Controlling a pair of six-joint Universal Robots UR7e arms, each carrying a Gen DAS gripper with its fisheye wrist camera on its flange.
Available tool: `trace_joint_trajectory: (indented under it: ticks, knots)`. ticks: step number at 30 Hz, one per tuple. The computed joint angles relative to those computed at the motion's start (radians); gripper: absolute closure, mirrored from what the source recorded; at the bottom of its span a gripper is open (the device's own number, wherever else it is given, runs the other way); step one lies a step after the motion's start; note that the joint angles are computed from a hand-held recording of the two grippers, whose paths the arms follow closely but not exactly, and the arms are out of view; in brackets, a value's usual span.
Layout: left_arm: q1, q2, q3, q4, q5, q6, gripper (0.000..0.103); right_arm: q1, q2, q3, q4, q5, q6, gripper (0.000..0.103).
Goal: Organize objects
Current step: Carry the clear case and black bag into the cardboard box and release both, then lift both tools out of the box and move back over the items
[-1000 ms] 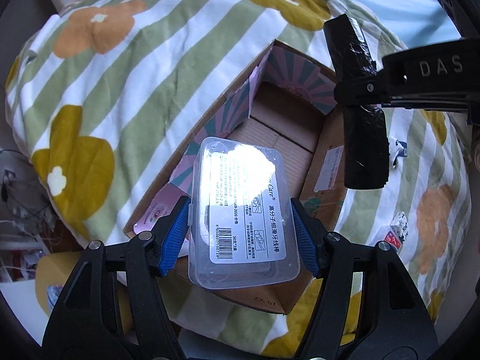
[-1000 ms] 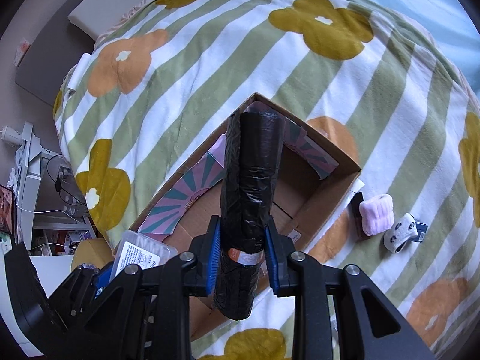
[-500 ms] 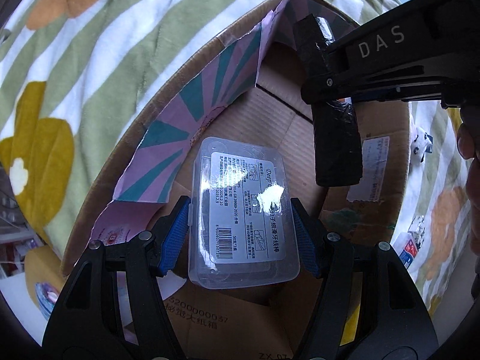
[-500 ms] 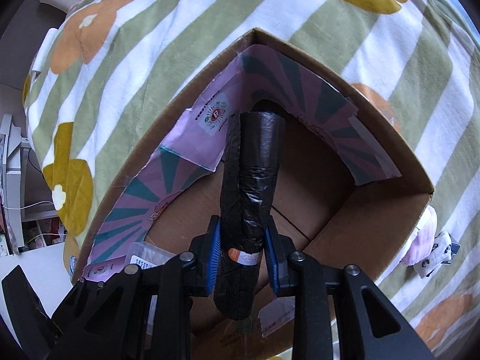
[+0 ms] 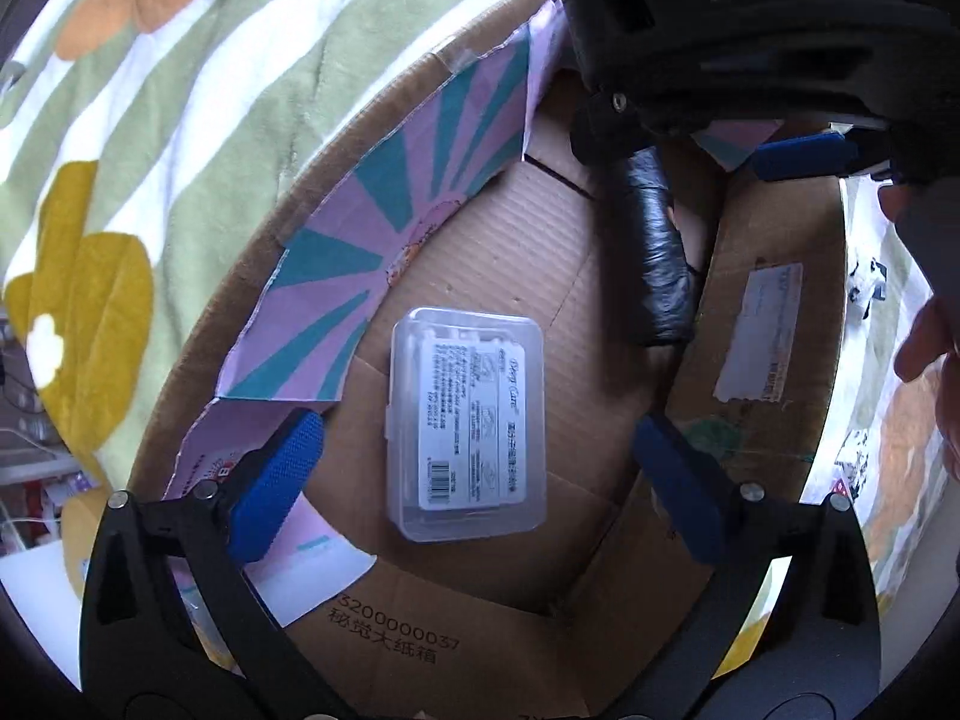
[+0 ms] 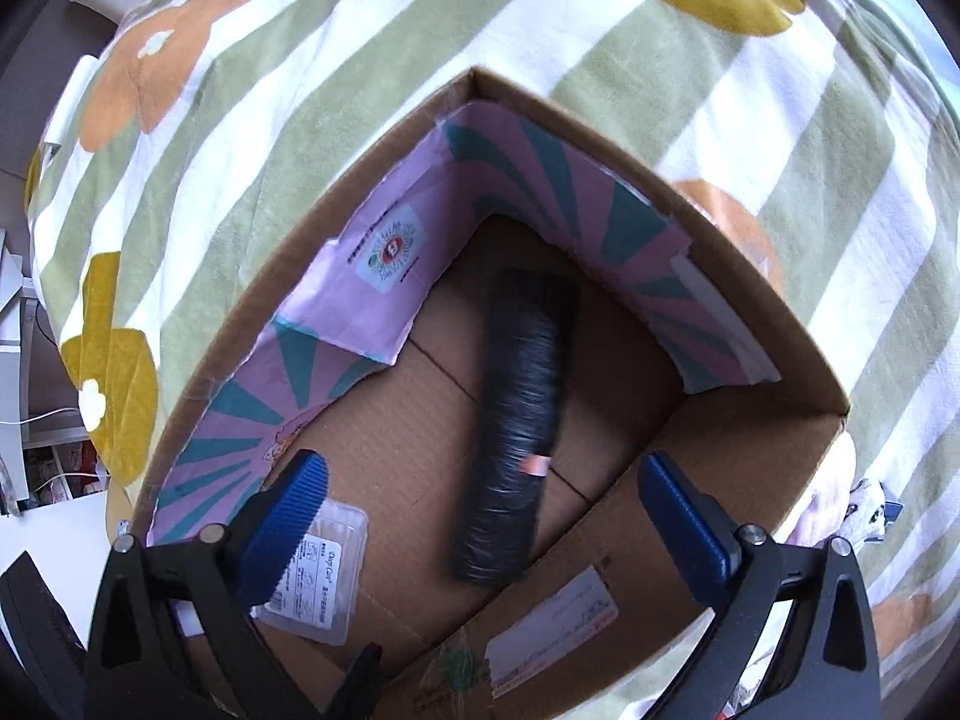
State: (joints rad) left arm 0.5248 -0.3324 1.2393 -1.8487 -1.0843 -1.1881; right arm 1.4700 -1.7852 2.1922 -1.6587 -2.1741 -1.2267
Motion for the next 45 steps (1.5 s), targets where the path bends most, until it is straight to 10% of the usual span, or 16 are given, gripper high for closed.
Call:
trace_joint_trajectory:
  ticks: [30, 45]
  knots:
    - [-0.099, -0.087, -0.001, -0.025, -0.081, 0.066, 0.0, 0.0, -0.14, -0.211, 0.242, 0.089, 0.081, 0.0]
    - [-0.159, -0.038, -0.139, 0.023, -0.054, 0.275, 0.0, -0.147, -0.153, -0.433, 0.185, 0.23, 0.118, 0.0]
